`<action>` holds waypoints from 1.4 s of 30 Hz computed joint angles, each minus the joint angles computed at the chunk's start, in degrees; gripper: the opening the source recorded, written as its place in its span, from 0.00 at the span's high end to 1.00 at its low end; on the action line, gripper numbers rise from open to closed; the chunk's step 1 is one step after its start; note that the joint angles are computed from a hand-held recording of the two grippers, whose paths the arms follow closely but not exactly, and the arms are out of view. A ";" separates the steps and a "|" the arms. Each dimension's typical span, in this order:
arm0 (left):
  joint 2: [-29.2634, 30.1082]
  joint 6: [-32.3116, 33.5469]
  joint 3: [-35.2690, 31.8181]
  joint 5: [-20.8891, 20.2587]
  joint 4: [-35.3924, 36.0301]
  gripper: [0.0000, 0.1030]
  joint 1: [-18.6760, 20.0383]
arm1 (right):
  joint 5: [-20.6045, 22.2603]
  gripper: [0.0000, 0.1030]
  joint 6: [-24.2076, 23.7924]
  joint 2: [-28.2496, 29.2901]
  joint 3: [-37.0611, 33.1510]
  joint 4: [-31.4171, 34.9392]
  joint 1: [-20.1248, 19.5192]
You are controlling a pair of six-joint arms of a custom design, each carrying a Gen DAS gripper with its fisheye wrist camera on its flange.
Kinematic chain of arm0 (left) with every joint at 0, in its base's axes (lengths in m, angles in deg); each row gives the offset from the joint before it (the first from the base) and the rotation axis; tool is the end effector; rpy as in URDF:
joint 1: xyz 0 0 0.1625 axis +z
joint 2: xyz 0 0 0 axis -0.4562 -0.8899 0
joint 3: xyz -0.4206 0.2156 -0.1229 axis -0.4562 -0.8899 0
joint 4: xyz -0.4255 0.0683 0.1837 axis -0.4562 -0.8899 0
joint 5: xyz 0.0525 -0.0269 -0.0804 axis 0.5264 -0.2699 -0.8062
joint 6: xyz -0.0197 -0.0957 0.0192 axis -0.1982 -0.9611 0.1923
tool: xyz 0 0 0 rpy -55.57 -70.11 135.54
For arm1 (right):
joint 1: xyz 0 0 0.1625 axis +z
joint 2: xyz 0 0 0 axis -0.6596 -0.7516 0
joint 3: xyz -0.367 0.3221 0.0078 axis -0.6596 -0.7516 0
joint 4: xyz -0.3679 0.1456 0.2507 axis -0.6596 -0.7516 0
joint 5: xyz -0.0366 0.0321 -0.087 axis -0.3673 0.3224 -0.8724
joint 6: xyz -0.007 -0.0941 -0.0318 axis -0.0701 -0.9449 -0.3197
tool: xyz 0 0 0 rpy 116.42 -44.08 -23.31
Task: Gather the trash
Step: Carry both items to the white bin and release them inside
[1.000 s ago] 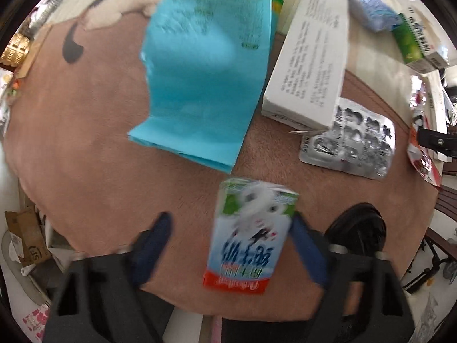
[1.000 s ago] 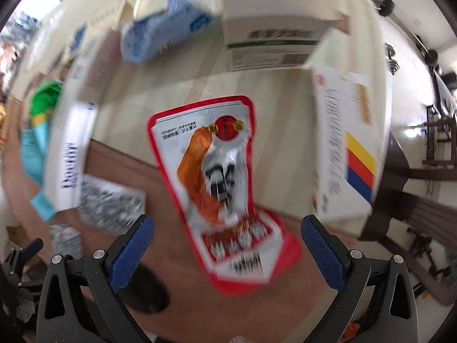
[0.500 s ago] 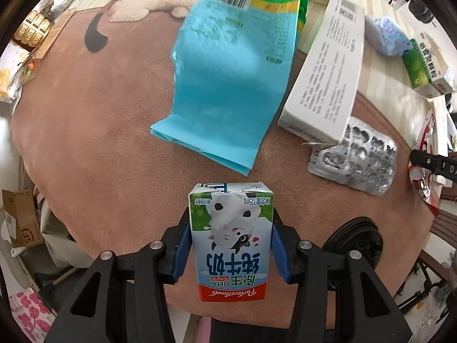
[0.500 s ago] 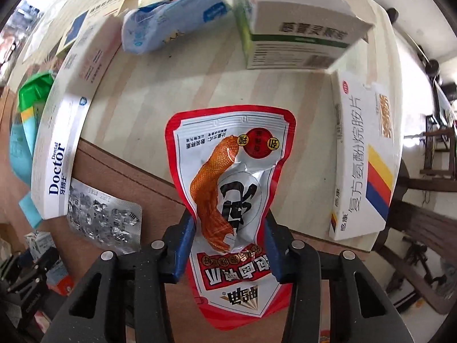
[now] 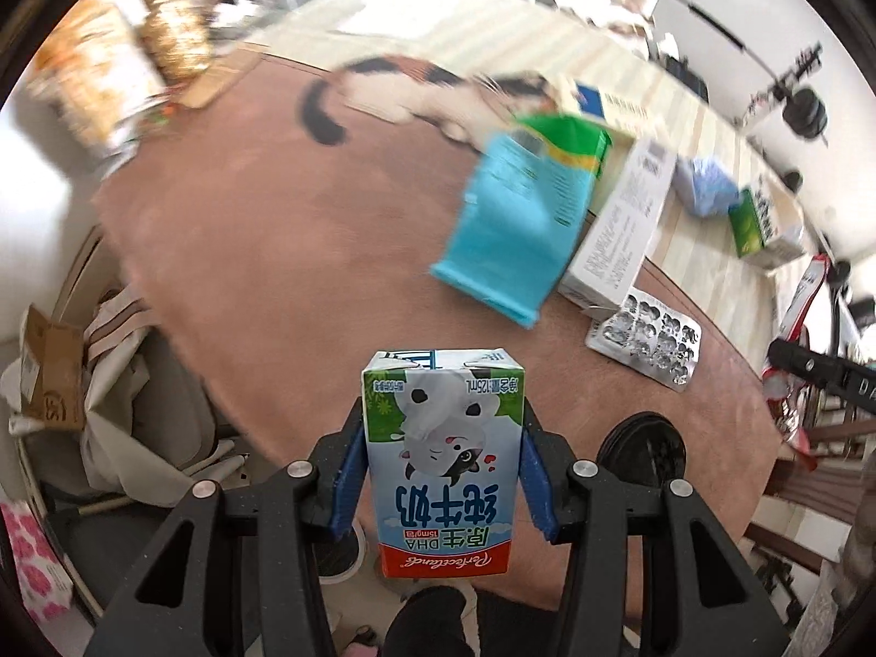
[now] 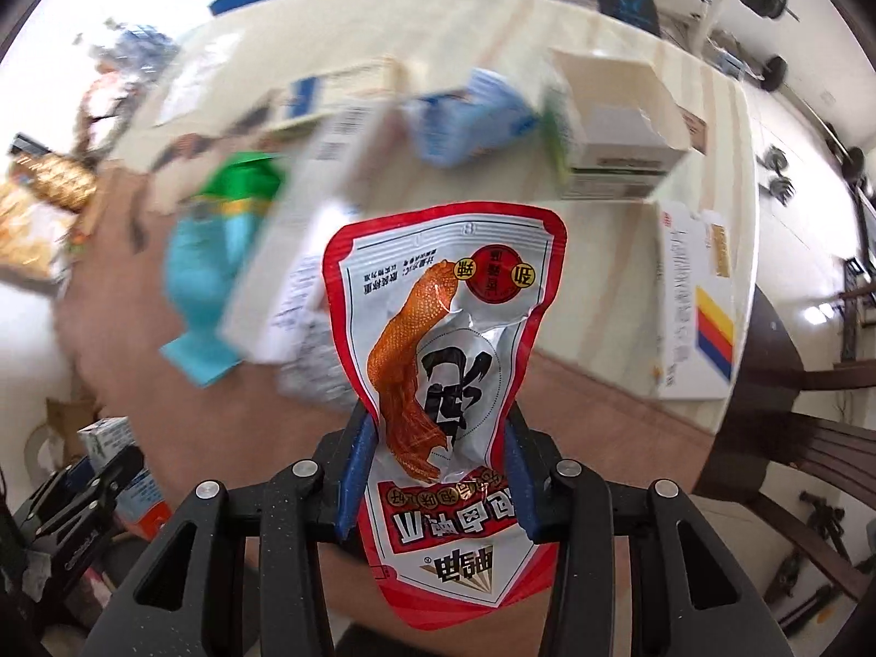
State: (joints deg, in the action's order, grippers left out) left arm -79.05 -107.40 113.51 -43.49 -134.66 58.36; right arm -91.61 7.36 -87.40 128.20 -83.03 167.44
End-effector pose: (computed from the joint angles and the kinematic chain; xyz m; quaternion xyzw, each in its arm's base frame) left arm -0.5083 -0.5177 0.3996 0.2432 0.9160 -0.0211 0.3183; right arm 0.3669 -0.3900 0.4956 -0.2707 -0.8812 0.2173 0.3209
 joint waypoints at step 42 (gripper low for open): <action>-44.13 -13.96 51.50 8.97 -10.54 0.08 41.81 | 22.24 0.03 -40.67 63.13 10.34 -59.36 -1.35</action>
State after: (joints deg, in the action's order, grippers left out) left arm -123.18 -121.37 165.01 -34.52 -145.20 100.17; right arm -69.37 -33.31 -24.27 138.53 -142.39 166.09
